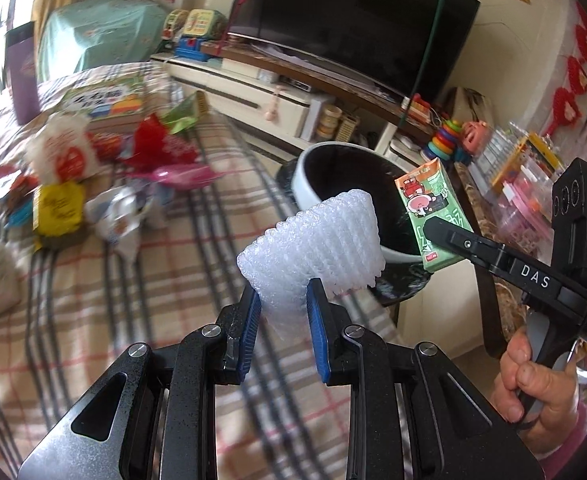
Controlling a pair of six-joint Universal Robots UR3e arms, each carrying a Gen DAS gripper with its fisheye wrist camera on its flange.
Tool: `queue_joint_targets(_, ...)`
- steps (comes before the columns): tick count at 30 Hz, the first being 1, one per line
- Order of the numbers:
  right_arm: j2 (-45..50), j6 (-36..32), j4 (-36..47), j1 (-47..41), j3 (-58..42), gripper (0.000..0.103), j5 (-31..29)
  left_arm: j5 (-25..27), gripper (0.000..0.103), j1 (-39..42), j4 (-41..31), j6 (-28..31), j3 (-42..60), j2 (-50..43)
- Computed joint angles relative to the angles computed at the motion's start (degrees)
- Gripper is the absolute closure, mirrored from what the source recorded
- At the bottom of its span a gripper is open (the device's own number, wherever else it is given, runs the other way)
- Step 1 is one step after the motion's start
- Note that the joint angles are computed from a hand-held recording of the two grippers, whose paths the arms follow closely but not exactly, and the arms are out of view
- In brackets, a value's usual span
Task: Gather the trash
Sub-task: 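Carry the foam net into the bin with the left tool while the right tool drops the green carton in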
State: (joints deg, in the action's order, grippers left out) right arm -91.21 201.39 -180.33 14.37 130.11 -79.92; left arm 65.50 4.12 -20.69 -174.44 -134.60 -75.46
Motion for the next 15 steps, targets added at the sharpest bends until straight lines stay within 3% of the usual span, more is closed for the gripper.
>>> queue_joint_targets(15, -1.57, -5.2, 2.11, -8.07, 0.99, 0.07, 4.59, 6.99, 0.081, -11.79, 1.86, -4.26, 16.59, -15.84)
